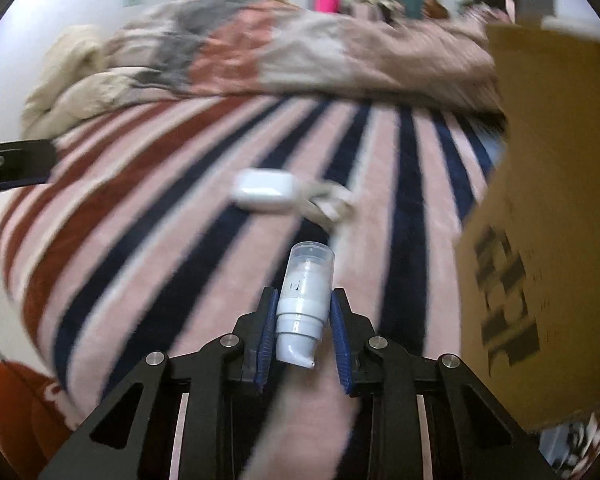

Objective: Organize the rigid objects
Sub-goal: 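Carry the white bottle into the cardboard box and release it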

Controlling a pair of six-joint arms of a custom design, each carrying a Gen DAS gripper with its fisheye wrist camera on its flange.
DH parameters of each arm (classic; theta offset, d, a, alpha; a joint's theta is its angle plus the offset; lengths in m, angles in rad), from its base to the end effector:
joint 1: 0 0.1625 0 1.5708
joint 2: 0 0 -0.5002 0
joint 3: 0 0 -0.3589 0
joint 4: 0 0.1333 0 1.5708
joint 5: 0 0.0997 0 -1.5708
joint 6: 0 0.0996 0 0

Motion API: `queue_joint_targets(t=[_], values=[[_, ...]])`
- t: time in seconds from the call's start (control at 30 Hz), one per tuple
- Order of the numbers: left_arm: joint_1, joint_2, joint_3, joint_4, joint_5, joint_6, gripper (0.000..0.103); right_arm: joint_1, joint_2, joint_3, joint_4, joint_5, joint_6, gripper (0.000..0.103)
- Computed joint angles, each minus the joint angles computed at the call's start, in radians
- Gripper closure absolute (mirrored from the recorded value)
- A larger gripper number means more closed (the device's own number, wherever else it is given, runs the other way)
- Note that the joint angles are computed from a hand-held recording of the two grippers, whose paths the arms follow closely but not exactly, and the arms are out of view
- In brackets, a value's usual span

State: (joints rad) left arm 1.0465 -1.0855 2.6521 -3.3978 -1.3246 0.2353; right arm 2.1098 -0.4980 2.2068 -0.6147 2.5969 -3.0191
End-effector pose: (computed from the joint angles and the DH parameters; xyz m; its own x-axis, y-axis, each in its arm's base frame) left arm -0.0418 -0.3871 0.1784 -0.7342 0.6143 -0.2890 0.6735 0.7129 -0.1955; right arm 0.2082 -0.2544 -0.0457 -0.6970 0.1635 0.6982 -0.3737 0.7482 -0.5483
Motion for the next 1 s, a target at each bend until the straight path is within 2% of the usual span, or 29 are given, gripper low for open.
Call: queue_joint_targets(t=[0.2, 0.27, 0.33, 0.43, 0.53, 0.7, 0.83, 0.9, 1.0], values=[[-0.035, -0.046, -0.027, 0.101, -0.127, -0.039, 0.032, 0.033, -0.133, 0.016, 0.007, -0.257, -0.208, 0.081], [-0.066, -0.051, -0.035, 0.123, -0.163, -0.054, 0.042, 0.047, -0.168, 0.023, 0.015, -0.311, -0.241, 0.081], [-0.089, -0.056, -0.048, 0.156, -0.198, -0.065, 0.056, 0.067, -0.211, 0.04, 0.004, -0.35, -0.277, 0.081], [-0.128, -0.049, -0.07, 0.188, -0.265, -0.08, 0.069, 0.091, -0.26, 0.063, -0.018, -0.343, -0.327, 0.081], [-0.192, -0.009, -0.084, 0.175, -0.274, -0.11, 0.069, 0.09, -0.33, 0.113, -0.05, -0.337, -0.364, 0.081], [-0.318, 0.1, -0.117, 0.15, -0.272, -0.147, 0.069, 0.084, -0.443, 0.194, -0.068, -0.287, -0.386, 0.081], [-0.381, 0.185, -0.161, 0.175, -0.279, -0.166, 0.069, 0.055, -0.544, 0.242, -0.024, -0.245, -0.364, 0.081], [-0.405, 0.23, -0.193, 0.215, -0.287, -0.18, 0.069, 0.028, -0.588, 0.255, 0.036, -0.228, -0.301, 0.081], [-0.43, 0.286, -0.227, 0.255, -0.294, -0.189, 0.069, -0.023, -0.644, 0.282, 0.101, -0.243, -0.24, 0.081]])
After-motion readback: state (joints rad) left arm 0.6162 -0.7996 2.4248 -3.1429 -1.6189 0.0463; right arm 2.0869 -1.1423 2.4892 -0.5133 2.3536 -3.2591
